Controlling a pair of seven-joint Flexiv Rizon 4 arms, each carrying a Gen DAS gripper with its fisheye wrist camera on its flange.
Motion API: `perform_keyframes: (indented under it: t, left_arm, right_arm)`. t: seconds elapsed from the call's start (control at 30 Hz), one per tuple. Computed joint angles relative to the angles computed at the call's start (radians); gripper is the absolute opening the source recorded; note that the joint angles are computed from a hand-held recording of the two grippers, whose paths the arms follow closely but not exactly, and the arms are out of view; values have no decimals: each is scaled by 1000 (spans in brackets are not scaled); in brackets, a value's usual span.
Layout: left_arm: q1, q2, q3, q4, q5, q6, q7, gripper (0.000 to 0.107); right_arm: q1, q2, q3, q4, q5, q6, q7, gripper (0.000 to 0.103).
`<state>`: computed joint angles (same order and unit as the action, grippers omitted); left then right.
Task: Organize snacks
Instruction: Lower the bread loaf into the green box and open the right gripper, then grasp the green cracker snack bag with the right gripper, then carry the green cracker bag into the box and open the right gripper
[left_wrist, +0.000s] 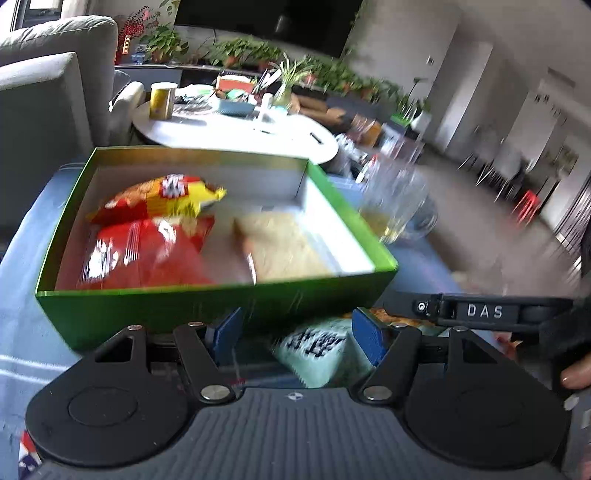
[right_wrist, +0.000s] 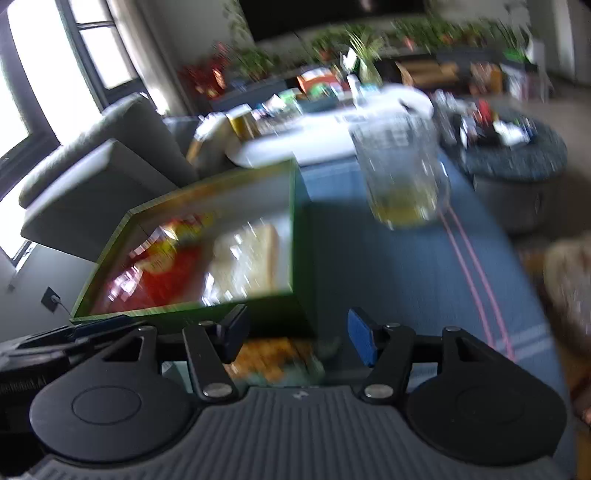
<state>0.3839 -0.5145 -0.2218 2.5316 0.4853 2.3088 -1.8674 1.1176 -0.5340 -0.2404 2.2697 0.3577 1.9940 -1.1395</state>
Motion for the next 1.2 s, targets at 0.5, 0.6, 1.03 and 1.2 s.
perform_keyframes:
  t: [0.5,0.6,1.03,1.2]
  left_arm:
    - [42,-21,-17,45,43,19,-6,63]
    - [28,-33,-12,38,33,19,1,64]
    - [35,-53,-10,39,30,30,6,65]
    - [92,-56,-63,32,78,-4,-6,58]
  right_arm:
    - [-99,-7,153,37,-7,72,-22,70]
    - [-85,-9,145,33,22,61,-14,70]
    - [-261,-18,304,29,-102,90,72,70]
    - [-334,-29,365,30,-187,116,84,64]
